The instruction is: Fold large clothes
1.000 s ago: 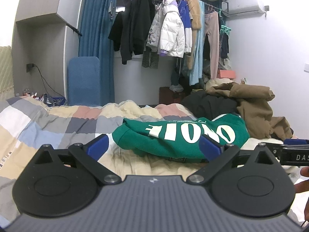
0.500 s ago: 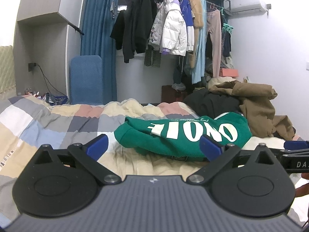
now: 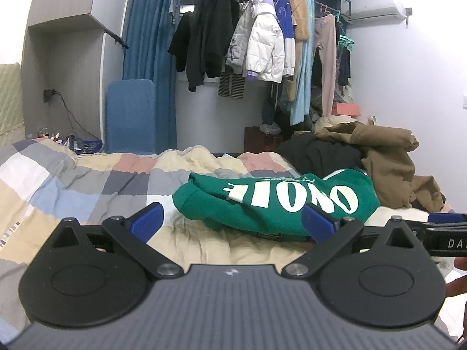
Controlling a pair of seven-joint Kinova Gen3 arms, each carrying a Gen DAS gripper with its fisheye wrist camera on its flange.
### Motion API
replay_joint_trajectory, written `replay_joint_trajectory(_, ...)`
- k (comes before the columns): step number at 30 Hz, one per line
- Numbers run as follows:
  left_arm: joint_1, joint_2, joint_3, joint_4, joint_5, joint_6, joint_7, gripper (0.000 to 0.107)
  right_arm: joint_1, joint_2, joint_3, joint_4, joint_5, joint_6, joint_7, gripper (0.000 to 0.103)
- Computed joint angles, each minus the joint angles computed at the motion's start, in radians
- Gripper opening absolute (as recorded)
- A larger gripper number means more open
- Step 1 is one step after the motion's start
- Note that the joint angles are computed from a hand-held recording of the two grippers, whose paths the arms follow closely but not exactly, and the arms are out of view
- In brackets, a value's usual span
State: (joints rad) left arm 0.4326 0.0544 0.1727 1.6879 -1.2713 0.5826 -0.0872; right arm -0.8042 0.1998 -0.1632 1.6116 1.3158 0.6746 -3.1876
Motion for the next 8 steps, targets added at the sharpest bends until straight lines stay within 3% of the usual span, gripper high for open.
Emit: replay_joint_trajectory(8, -0.006, -0.008, 0.004, 0.005, 0.005, -0.005, -0.001, 0.102, -0.007, 0.003, 0.001, -0.009, -0.005, 0.012, 0.017, 0.103)
